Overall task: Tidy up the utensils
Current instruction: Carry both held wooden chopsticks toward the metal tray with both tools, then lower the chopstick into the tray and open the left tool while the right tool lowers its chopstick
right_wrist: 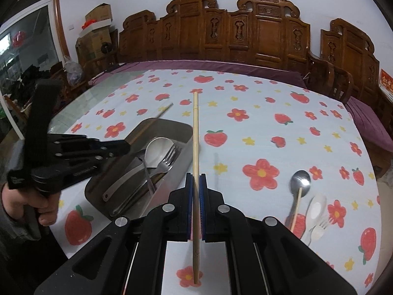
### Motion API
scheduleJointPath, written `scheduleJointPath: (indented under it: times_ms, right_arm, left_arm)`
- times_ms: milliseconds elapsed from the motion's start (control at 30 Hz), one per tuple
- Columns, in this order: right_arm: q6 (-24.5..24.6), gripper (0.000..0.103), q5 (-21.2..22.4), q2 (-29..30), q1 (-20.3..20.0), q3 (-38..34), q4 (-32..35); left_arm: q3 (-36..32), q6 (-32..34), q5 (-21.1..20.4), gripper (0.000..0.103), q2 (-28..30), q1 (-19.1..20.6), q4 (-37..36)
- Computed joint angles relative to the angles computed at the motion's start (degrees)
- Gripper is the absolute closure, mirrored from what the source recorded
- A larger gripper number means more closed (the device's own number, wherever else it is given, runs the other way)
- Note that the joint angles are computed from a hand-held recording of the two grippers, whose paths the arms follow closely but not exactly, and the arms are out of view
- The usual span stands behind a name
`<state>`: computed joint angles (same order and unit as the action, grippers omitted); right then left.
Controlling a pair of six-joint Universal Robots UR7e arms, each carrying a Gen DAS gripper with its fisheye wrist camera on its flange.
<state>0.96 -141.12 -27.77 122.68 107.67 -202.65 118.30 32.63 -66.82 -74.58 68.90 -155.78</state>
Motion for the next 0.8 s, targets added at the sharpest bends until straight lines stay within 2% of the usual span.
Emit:
scheduleJointPath:
  times_ms: [433, 667, 800]
  right_arm:
    - [0.35, 0.097, -1.16, 1.11, 1.19, -2.36, 3.96]
    - [0.65, 0.097, -1.21, 1.25, 1.29, -2.69, 4.45]
    - [1.56, 0.097, -0.68, 2.10, 1.35, -3.92, 5.45]
  left_arm:
    - [-0.25, 0.19, 4.06, 0.098, 1.44, 0.71, 2.72]
    - [-0.73, -0.38, 1.89, 0.097, -0.26, 0.58, 3.66]
    - [-0.77, 0.68, 1.29, 0.081, -1.75, 0.35, 1.78]
